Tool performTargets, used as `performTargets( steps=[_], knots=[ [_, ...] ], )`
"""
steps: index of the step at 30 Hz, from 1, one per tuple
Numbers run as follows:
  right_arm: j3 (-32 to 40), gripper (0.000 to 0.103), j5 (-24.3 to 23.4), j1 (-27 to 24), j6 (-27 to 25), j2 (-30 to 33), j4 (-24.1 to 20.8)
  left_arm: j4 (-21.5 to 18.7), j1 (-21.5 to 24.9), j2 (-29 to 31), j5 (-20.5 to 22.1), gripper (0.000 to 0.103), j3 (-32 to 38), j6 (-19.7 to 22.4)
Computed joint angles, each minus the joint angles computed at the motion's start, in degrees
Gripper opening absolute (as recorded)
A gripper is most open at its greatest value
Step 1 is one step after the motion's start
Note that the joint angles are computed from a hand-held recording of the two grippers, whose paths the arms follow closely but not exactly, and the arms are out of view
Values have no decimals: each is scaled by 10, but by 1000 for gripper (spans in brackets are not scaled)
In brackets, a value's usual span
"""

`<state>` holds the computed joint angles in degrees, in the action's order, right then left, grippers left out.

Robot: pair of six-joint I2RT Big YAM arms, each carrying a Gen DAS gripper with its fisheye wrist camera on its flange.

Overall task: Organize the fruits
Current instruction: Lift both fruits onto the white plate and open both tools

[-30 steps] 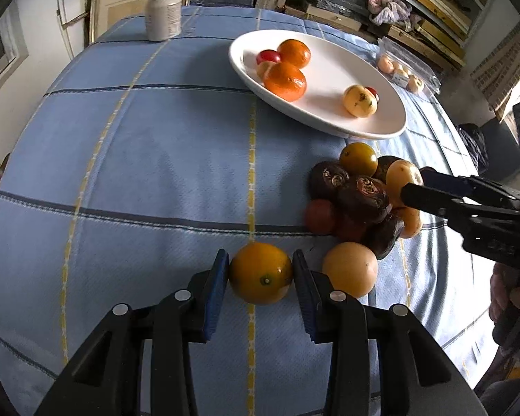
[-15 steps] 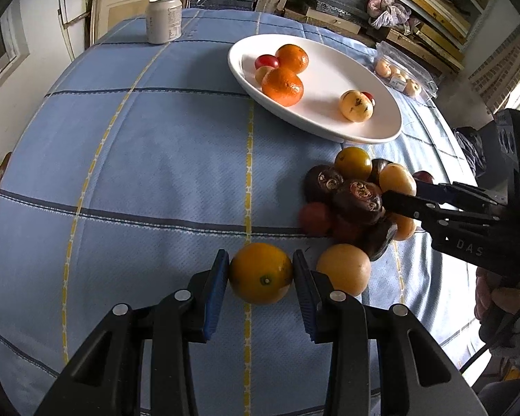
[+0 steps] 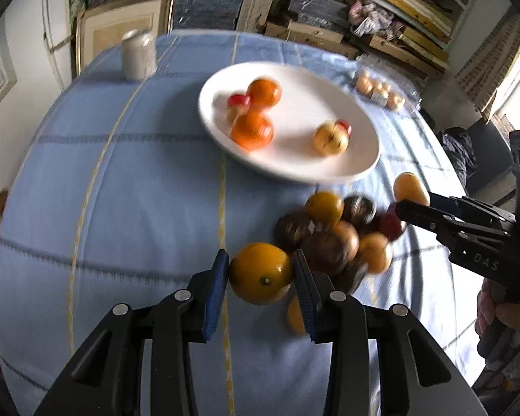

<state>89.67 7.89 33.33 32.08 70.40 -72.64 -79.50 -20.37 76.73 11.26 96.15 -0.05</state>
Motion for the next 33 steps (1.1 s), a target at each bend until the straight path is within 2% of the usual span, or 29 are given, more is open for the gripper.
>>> performTargets(
  steps=[7,11,24,33],
  knots=[
    [46,43,1,-55,-18,7,5,5,-28,67,-6,38,102,10],
    [76,43,1,-79,-47,30,5,3,-49,108,-16,38,146,15],
    [140,43,-10,-92,-144,140,35,-7,-63,190,-28,38,182,2],
    [130,44,-42,-97,-151,166,67,10,-56,203,-28,40,182,-11]
  ],
)
